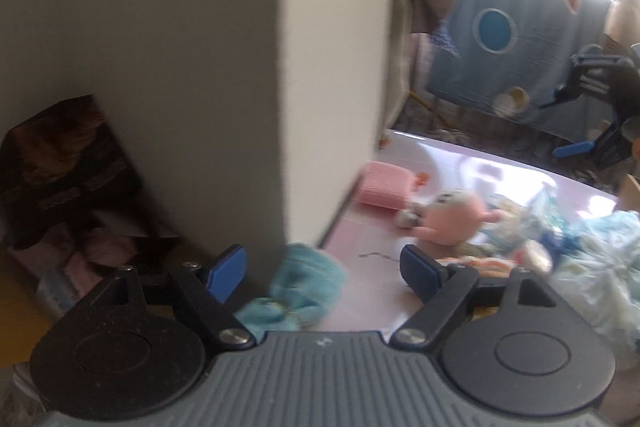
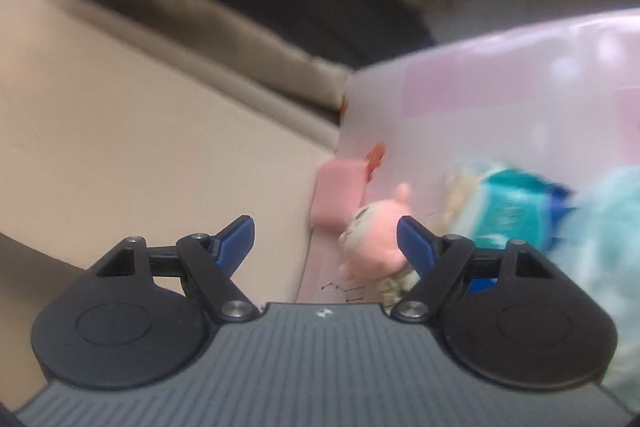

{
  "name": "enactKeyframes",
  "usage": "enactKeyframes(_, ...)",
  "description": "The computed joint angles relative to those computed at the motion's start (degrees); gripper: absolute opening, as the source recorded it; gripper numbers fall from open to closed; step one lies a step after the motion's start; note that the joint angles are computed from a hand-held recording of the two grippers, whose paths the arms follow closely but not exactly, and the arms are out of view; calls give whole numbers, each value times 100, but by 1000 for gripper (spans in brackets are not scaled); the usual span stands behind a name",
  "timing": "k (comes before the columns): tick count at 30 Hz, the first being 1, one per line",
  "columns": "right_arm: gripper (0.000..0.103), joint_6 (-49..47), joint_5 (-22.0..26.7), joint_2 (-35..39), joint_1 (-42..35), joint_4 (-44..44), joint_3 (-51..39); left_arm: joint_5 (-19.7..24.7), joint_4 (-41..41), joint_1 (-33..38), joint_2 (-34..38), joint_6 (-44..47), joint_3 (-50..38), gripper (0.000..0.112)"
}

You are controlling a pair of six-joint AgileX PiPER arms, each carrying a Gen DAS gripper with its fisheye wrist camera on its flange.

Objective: Organize soft objects
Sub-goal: 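Reach the right gripper to the pink knitted pouch and grasp it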

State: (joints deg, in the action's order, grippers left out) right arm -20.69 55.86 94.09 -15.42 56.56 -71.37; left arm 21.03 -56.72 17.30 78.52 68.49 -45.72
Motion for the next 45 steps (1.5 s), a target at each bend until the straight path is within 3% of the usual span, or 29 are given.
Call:
enactKeyframes(5, 79, 1340, -766, 1568, 1649, -1116, -1482, -67, -591, 788, 638, 746, -356, 85)
enactKeyframes(10, 79, 2750, -408, 3391, 2173, -2291, -3747, -113, -1021, 1245, 1214, 1239, -731, 85)
enactKeyframes(15, 76, 3551, 73, 4629, 2293, -2669, -5376, -57, -1154, 1454, 1657, 1348, -1064, 85)
enactKeyframes(18, 60, 3950, 420, 5156, 2384, -2922, -6054, 20, -1171, 1522, 1822, 1341, -1176, 85)
enactKeyframes(19, 52, 3986, 335, 5172, 2427, -3020, -6009, 66, -1188, 1557, 1862, 1354, -1201, 85)
enactKeyframes(20, 43, 3866, 187, 5112, 2439, -2960, -5882, 112, -1244, 1593, 1911, 1410, -1227, 85)
enactKeyframes(23, 35, 3853, 41, 5004, 2430, -2857, -5663, 259, -1297, 1672, 1936, 1460, -1247, 85)
enactKeyframes(26, 26, 3713, -439, 4572, 2434, -2797, -4963, 398, -1355, 1737, 1860, 1496, -1193, 85)
enactKeyframes(31, 19, 3428, -975, 3725, 2291, -2532, -3865, 735, -1437, 1846, 1633, 1548, -1067, 85)
enactKeyframes(34, 0, 3095, -1158, 3088, 2128, -2227, -3154, 877, -1414, 1836, 1431, 1560, -938, 85)
enactKeyframes(40, 0, 2209, -1361, 1527, 1693, -1567, -1381, 1366, -1355, 1827, 945, 1615, -593, 85)
enactKeyframes(45, 4, 1696, -1118, 715, 1230, -1137, -509, 1694, -1105, 1535, 839, 1335, -609, 85)
